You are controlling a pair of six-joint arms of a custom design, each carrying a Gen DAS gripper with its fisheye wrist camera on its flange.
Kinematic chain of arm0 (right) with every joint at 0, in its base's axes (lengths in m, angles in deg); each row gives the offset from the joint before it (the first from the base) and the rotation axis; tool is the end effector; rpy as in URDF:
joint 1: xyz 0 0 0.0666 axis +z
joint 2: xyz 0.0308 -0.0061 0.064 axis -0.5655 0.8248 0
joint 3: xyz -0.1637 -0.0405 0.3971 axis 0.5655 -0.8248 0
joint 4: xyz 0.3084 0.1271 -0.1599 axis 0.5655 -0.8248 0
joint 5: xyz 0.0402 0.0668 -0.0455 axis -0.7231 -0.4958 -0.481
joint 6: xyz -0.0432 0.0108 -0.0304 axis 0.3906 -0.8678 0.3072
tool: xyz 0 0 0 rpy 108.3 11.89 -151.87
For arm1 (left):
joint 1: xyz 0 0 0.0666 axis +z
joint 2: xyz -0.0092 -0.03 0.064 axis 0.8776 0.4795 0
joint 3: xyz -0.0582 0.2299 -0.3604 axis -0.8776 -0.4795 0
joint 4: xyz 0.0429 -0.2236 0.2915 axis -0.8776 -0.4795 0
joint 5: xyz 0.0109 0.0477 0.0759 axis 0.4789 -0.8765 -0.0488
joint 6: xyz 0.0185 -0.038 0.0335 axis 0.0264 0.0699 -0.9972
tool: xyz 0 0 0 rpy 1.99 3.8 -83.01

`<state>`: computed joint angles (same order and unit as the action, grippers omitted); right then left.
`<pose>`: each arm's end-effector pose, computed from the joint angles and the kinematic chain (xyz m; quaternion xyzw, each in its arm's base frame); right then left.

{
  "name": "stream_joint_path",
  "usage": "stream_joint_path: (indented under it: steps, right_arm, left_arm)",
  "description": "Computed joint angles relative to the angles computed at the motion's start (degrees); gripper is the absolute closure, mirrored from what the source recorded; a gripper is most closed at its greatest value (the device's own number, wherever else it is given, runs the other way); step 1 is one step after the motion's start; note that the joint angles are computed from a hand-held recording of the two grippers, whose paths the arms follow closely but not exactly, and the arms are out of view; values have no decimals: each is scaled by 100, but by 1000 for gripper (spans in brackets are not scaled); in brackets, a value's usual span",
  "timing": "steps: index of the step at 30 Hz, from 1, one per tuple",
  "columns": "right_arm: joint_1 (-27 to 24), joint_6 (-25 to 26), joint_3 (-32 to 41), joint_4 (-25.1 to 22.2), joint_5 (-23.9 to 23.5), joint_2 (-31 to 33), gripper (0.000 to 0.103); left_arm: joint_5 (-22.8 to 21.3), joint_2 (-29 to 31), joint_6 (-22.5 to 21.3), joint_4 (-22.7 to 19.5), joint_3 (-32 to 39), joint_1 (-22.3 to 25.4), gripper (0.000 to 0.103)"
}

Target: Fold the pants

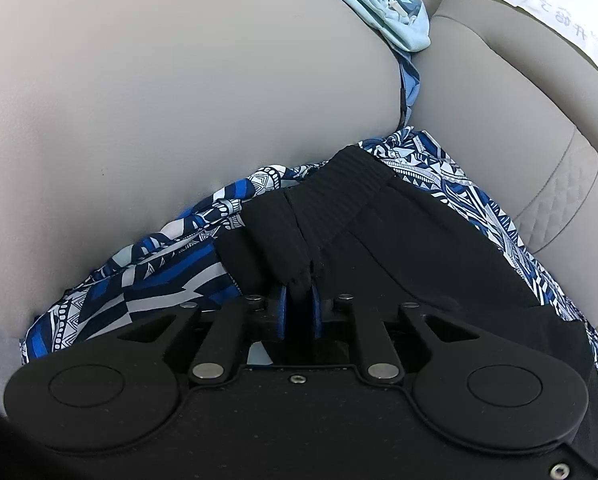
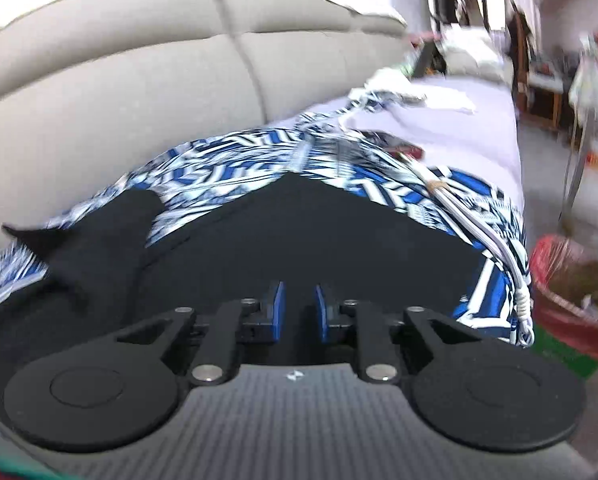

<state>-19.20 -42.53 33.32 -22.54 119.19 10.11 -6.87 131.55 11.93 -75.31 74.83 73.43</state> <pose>0.3416 0.0644 0.4462 0.4355 0.7694 -0.1799 0.4312 0.3367 0.0740 0.4428 -0.3692 0.8458 -0.0430 0.3826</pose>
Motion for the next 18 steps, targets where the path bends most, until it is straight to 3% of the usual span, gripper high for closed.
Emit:
stream_joint_path:
  steps: [2,5,7,9,13,15,18]
  right_arm:
    - [-355,394,-311,485,-469,-381,76]
    - [-385,1468,-837,1768,-1075,-973,73]
    - [-276,2234,-885,2387,-1352,-1023,44]
    - [-277,2852,-684,2698,-1681,-796,40]
    - [-519,3838,376,2308,-2714,160,27]
    - [-530,4323,968,1982,-2803,703,24]
    - [-640,4585,1722,1525,-3105,1378,19]
  left_arm:
    - [-140,2,-44,-26,10,-81,89]
    - [-369,22,-121,-75,36,-202,89]
    - [-466,57,-65,-142,87,-258,89]
    - [-488,82,29,-197,125,-264,89]
    - [-490,106,93,-231,148,-250,89]
    - [-527,114,85,-219,144,-263,89]
    - [-677,140,56,-225,153,-335,89]
